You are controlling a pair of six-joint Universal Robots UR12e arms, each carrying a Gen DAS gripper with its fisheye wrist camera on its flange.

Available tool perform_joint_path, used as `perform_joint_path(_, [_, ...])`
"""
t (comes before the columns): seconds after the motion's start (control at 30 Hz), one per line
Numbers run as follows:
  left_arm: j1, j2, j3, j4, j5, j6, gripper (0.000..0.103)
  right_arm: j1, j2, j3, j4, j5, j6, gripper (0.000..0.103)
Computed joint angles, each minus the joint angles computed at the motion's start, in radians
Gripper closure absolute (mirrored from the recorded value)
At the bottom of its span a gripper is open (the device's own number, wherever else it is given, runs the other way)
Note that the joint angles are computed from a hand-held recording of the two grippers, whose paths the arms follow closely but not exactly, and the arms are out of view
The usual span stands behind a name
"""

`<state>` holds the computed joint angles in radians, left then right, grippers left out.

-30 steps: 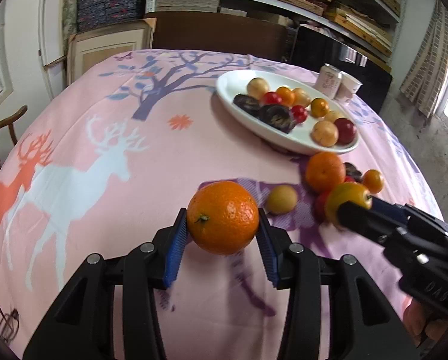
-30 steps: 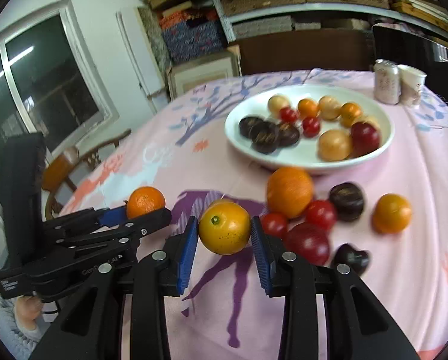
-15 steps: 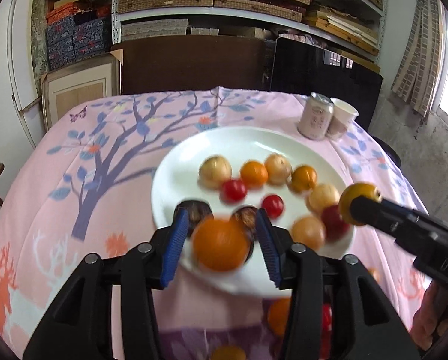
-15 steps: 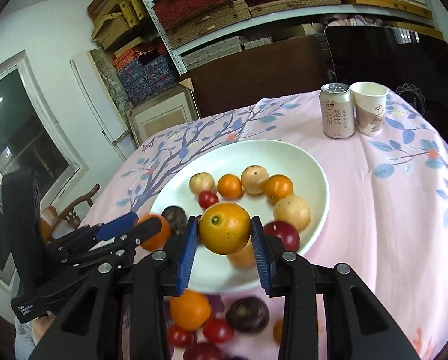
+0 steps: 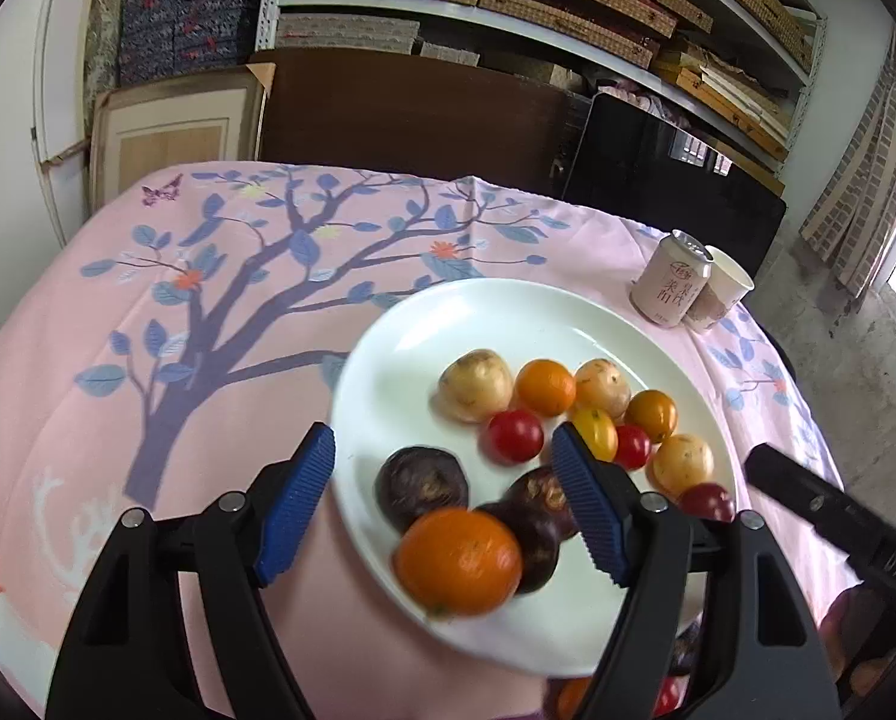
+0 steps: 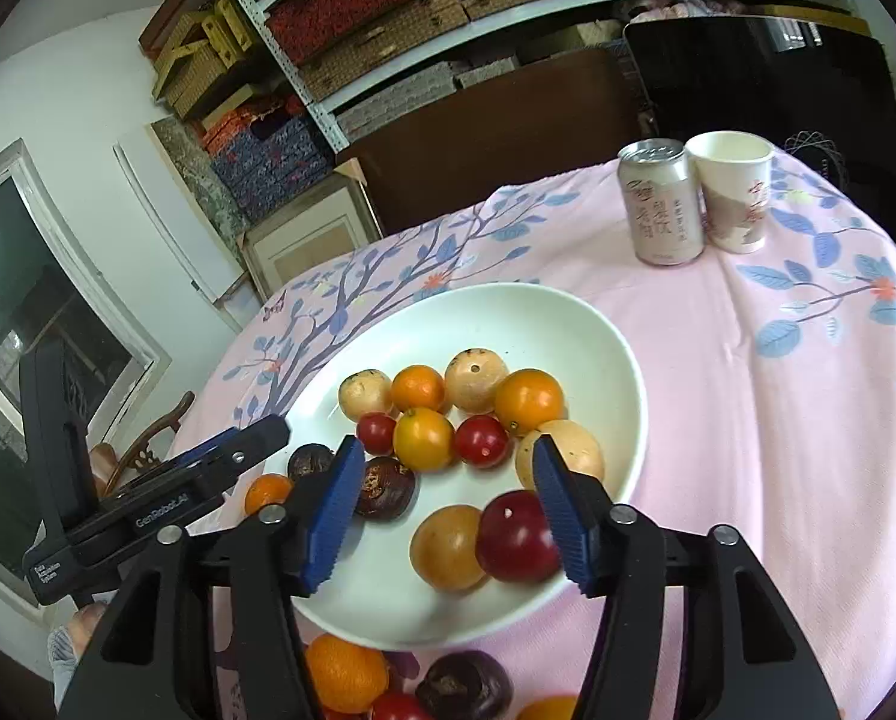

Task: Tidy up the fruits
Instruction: 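Carry the mandarin and yellow fruit over the white plate and open both grippers, then grasp a small yellow-green fruit with the left gripper while the right grasps a yellow-orange fruit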

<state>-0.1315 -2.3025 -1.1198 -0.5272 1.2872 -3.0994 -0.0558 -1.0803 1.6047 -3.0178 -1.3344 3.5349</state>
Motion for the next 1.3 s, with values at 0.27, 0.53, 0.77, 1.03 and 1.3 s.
perform_joint_path(0.27, [0.023, 0.129, -0.246, 0.118, 0.059, 0.052, 0.018, 0.001, -0.083, 0.166, -0.159, -0.054, 0.050, 0.029])
perform_joint_path(0.53, [0.028, 0.207, -0.399, 0.163, 0.080, 0.121, 0.018, 0.000, -0.137, 0.274, -0.242, -0.107, 0.080, 0.017])
perform_joint_path(0.77, [-0.006, 0.212, -0.436, 0.218, 0.132, 0.262, 0.018, 0.003, -0.138, 0.271, -0.215, -0.126, 0.055, 0.017])
perform_joint_path(1.03, [0.006, 0.196, -0.387, 0.070, 0.041, 0.261, 0.051, 0.005, -0.143, 0.272, -0.189, -0.135, 0.051, 0.017])
perform_joint_path(1.3, [0.006, 0.189, -0.376, 0.043, -0.010, 0.282, 0.058, 0.011, -0.142, 0.260, -0.134, -0.147, 0.025, 0.016])
